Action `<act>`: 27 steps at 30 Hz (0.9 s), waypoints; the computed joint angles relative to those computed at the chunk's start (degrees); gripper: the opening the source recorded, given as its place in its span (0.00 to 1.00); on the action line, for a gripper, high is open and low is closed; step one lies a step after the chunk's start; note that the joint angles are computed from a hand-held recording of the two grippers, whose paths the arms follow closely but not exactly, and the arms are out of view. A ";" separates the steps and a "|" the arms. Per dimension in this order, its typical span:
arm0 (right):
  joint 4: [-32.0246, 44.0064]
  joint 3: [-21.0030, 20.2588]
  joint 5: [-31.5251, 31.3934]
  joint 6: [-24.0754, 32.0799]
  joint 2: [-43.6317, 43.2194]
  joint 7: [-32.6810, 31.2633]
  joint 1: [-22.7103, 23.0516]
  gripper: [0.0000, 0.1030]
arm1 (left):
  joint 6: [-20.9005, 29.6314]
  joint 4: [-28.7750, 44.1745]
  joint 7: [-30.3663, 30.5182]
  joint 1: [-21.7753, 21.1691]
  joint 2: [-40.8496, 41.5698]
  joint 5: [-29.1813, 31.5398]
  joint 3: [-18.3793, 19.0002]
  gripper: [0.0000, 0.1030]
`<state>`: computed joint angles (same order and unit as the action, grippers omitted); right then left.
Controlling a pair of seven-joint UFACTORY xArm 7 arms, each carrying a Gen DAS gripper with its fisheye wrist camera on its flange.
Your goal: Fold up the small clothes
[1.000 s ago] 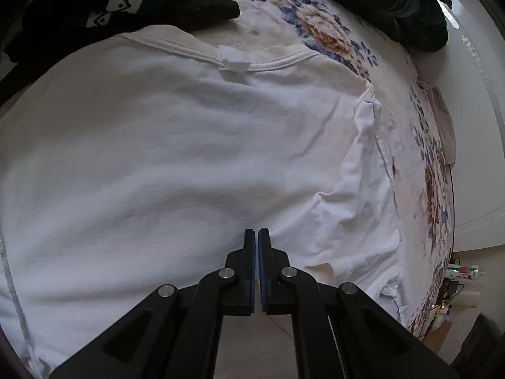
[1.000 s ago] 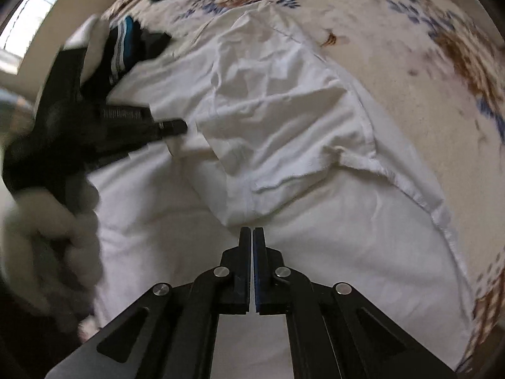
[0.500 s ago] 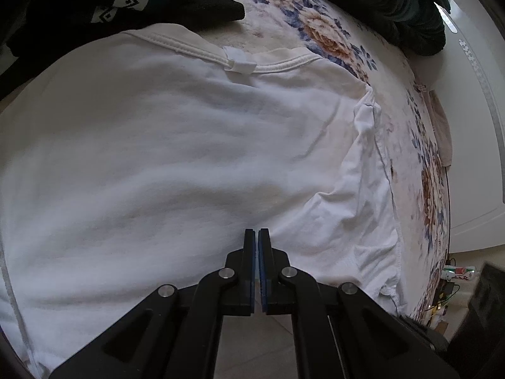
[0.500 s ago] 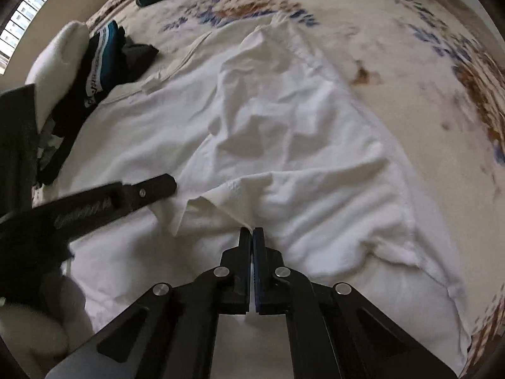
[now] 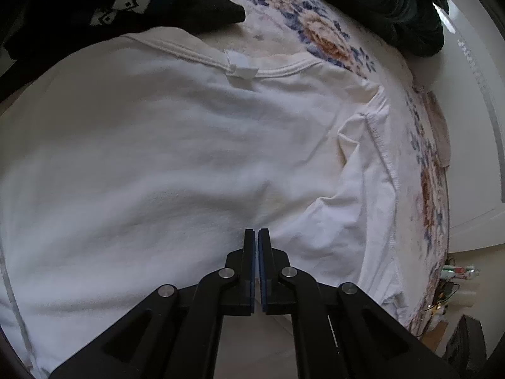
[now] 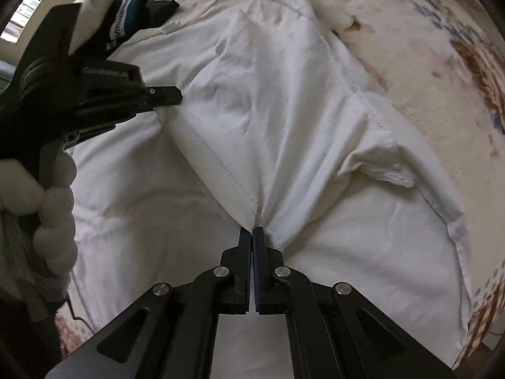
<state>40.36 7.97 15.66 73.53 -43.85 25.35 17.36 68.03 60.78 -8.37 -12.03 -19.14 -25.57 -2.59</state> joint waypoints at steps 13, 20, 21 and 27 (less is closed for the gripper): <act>4.79 -6.88 -0.72 3.15 0.15 0.06 -8.29 0.43 | 1.99 1.84 1.68 -0.72 1.16 1.00 -2.27 0.01; 5.01 -7.05 -2.72 2.89 1.09 -1.22 -11.06 0.43 | -3.02 0.07 -2.23 -0.28 -0.81 6.18 -2.12 0.01; 4.97 -7.03 -2.51 2.95 0.83 -1.29 -11.04 0.43 | -2.89 0.02 -2.24 -0.23 -0.72 6.09 -1.70 0.01; 5.26 -4.77 -0.84 0.66 3.20 -0.14 -9.34 0.44 | -2.82 -1.20 -7.48 0.65 -3.74 4.08 -0.85 0.04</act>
<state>45.62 3.20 14.82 74.20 -40.65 25.21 8.02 65.21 59.58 -15.85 -11.38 -22.88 -21.49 -3.44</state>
